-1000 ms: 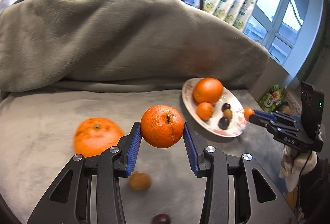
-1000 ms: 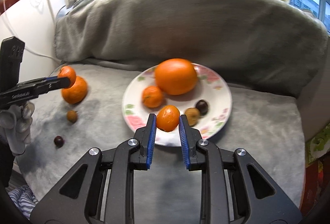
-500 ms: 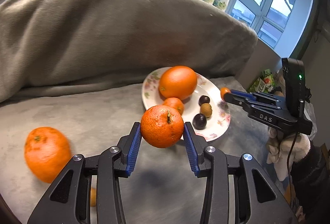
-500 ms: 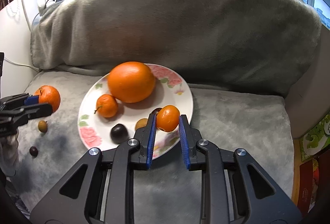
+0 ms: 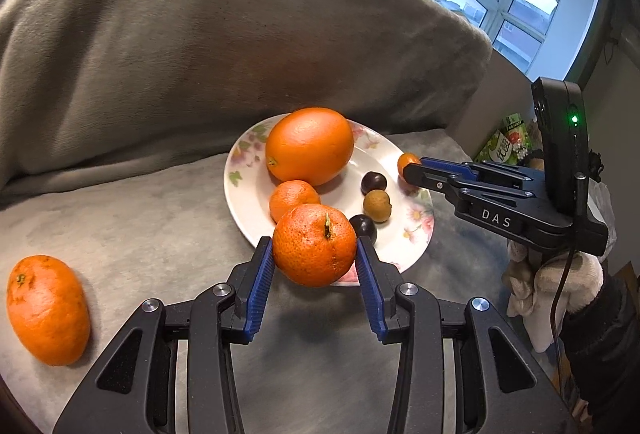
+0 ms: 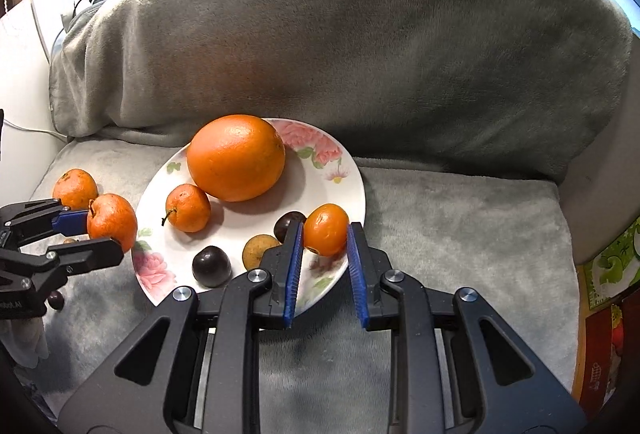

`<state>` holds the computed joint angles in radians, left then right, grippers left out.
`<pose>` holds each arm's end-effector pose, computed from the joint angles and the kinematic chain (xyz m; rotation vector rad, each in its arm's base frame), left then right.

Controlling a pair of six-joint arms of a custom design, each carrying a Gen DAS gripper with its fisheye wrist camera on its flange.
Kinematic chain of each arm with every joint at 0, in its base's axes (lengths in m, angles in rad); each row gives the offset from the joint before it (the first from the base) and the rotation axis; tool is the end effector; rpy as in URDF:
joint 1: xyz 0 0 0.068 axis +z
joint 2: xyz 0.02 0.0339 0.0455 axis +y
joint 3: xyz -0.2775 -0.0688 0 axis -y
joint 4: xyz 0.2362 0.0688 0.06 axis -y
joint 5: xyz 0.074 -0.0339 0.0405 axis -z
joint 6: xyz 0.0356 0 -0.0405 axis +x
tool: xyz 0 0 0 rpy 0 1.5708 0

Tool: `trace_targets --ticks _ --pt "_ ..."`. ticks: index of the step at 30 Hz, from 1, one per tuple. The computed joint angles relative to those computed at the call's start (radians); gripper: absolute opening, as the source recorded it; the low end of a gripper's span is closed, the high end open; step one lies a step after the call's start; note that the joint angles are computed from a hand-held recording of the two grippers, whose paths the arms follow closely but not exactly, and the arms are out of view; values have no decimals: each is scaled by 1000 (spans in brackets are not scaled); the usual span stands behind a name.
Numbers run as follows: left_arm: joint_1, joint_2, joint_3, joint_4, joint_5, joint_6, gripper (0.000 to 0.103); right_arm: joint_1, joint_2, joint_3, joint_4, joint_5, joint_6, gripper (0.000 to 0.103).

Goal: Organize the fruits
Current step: 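Open both tools to release the tangerines onto the plate, then withdraw both tools toward the remaining kiwi and plum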

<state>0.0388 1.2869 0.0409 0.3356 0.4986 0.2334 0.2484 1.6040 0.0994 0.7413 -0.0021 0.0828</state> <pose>0.1396 -0.0116 0.0921 0.4384 2.3512 -0.4902 0.1782 0.0453 0.0834 -0.1946 2.3320 0.1672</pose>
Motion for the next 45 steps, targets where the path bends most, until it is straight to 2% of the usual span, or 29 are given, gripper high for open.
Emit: trace_targets --ticks 17,20,21,24,27,30,31,37,45 --pt "-87 -46 -2 7 -61 -53 40 23 -30 -9 -7 22 -1 23" --pt "-85 -55 -2 1 -55 -54 48 34 -40 -8 -20 34 2 24" --pt "-83 -70 -1 -10 -52 -54 48 35 -43 -6 -25 34 0 26" --pt "-98 -85 3 -18 -63 -65 49 48 -51 -12 -20 54 4 50" --pt "-93 -101 6 -37 -59 -58 53 54 -54 -21 -2 66 9 57" --pt "-93 -125 1 -50 -61 -52 58 64 -75 -25 -13 94 13 73" --pt "-95 -130 -1 -53 -63 -50 63 72 -86 -29 -15 107 16 76" --pt "-139 -218 -13 -106 -126 -62 78 81 -155 -42 -59 135 26 86" --pt "-99 -433 -2 -307 -130 -41 79 128 -267 -49 -152 185 57 88"
